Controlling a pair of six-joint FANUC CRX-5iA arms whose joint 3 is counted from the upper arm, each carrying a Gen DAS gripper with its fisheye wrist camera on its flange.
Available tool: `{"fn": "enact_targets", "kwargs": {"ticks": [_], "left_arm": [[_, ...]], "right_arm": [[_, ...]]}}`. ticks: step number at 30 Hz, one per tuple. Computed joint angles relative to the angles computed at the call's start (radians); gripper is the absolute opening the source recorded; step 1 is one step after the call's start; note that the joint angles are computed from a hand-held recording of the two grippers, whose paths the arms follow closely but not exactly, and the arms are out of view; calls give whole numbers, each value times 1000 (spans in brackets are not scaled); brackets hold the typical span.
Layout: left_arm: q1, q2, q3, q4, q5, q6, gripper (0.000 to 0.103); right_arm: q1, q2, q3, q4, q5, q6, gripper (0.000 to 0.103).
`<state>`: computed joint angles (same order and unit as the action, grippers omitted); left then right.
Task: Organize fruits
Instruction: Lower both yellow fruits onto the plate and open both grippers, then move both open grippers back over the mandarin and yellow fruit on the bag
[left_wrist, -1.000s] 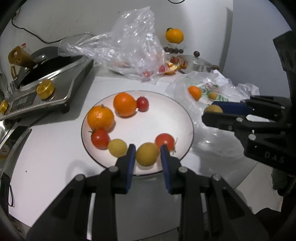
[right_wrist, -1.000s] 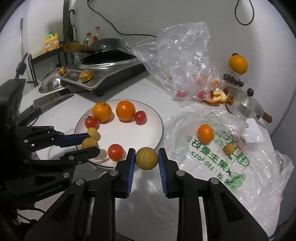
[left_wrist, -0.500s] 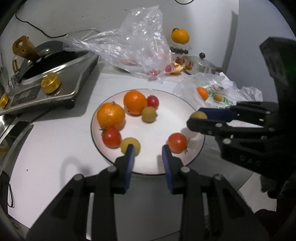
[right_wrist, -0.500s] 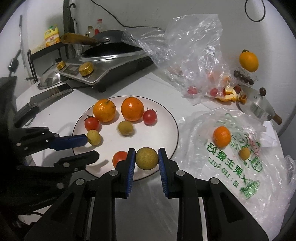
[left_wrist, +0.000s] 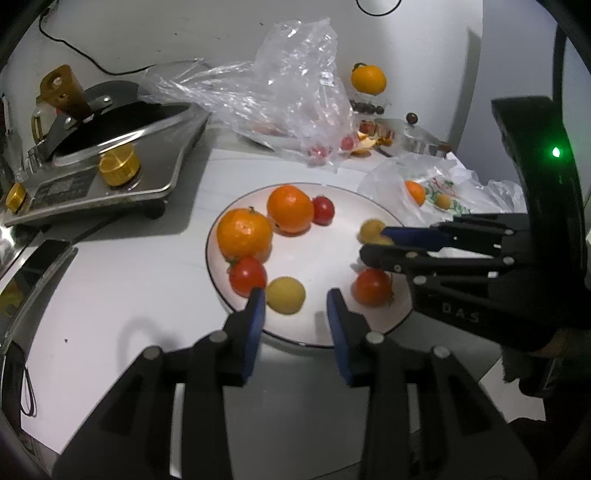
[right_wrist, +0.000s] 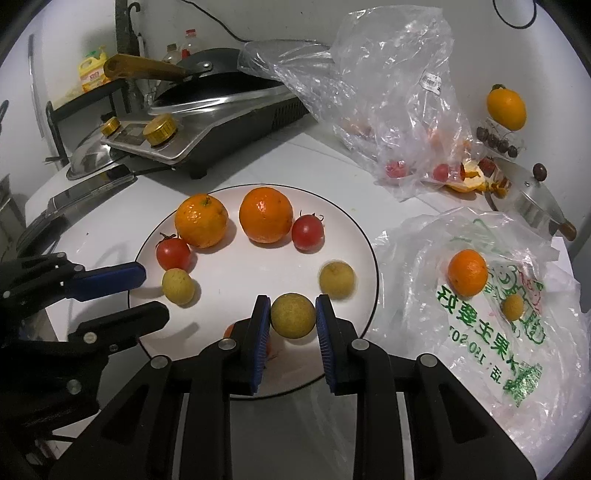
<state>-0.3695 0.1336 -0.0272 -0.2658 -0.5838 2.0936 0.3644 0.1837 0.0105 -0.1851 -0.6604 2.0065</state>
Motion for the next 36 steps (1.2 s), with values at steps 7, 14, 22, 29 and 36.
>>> {"fn": "enact_targets", "kwargs": {"ticks": [7,14,22,29,36], "left_arm": [[0,-7,-4,-8,0,10,37],[-9,-21,-7,-37,9,55,56],[-42,-13,30,-79,-20,92,56],[-71,8,72,-102,-47,112,56],[-102,41,133,-132,-85,134,56]], "right_arm": [[2,4,7,-4,-2,-1,27],[-7,-19,-6,-14,10,6,28],[-29,-56,-31,-38,28,29,28],[-62,-76,-32,-78,20,71,28],[-110,-83,-19,-136,2,124,28]]}}
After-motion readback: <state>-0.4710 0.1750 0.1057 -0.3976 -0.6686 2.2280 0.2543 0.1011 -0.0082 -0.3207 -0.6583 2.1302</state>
